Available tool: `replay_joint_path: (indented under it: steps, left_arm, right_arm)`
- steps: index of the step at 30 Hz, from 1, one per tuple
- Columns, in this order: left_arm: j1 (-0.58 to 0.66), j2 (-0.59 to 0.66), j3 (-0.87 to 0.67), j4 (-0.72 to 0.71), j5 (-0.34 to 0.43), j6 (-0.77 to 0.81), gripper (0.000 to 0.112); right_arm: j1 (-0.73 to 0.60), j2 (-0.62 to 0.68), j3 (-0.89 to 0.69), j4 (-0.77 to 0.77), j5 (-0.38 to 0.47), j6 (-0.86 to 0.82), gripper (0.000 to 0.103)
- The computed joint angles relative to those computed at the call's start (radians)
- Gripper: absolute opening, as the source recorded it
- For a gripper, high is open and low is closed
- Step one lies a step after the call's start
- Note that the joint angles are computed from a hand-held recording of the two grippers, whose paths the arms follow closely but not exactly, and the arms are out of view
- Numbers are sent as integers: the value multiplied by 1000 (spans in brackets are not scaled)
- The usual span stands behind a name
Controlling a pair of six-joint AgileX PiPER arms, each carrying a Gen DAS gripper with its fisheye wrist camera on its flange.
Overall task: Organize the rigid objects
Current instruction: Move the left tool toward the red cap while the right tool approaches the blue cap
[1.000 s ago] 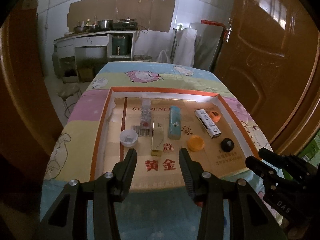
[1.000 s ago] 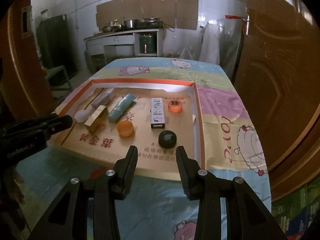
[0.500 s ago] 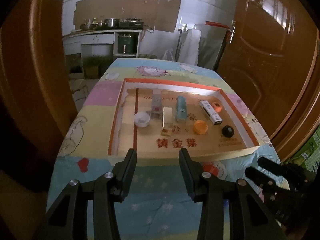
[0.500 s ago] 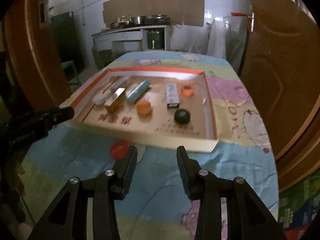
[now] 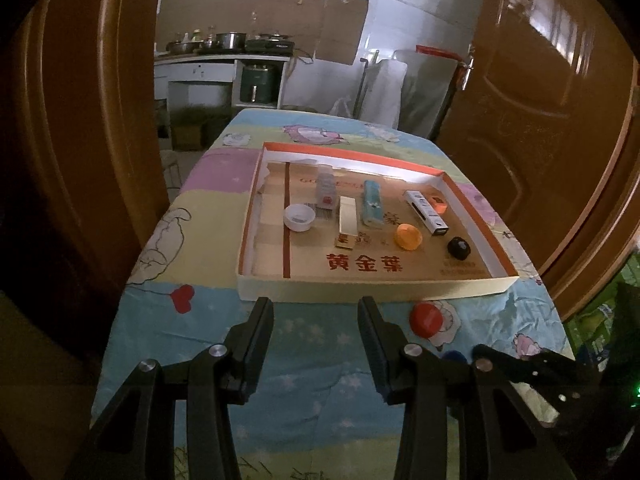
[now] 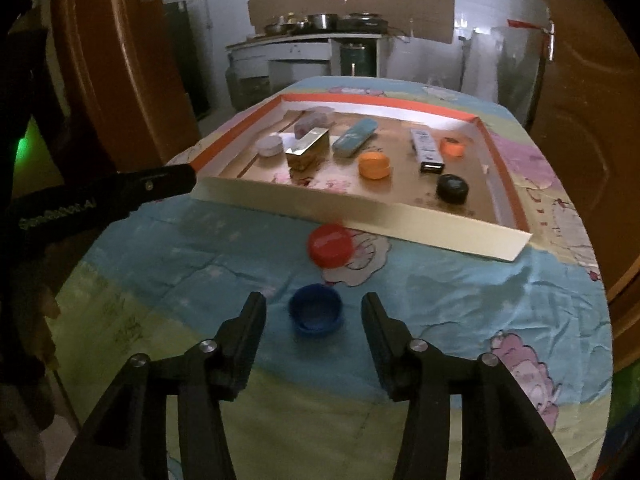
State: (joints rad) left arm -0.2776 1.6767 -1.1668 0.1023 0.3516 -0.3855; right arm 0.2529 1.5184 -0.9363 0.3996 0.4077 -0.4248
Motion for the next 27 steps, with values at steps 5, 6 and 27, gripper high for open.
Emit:
replay_joint_path:
  steps: [5,6,27]
  left_arm:
    - [-13,5,-4,-83,-5,91,44]
    - [-18,11,-12,-112,-1,123,44]
    - [-205,335,-361,15,198,143,44]
  right_arm:
    - [15,30,-8,-47,-14,48,32]
    - [9,31,-11,-36,-9,39,31]
    - [-283,-106,105,253,54,-288,31]
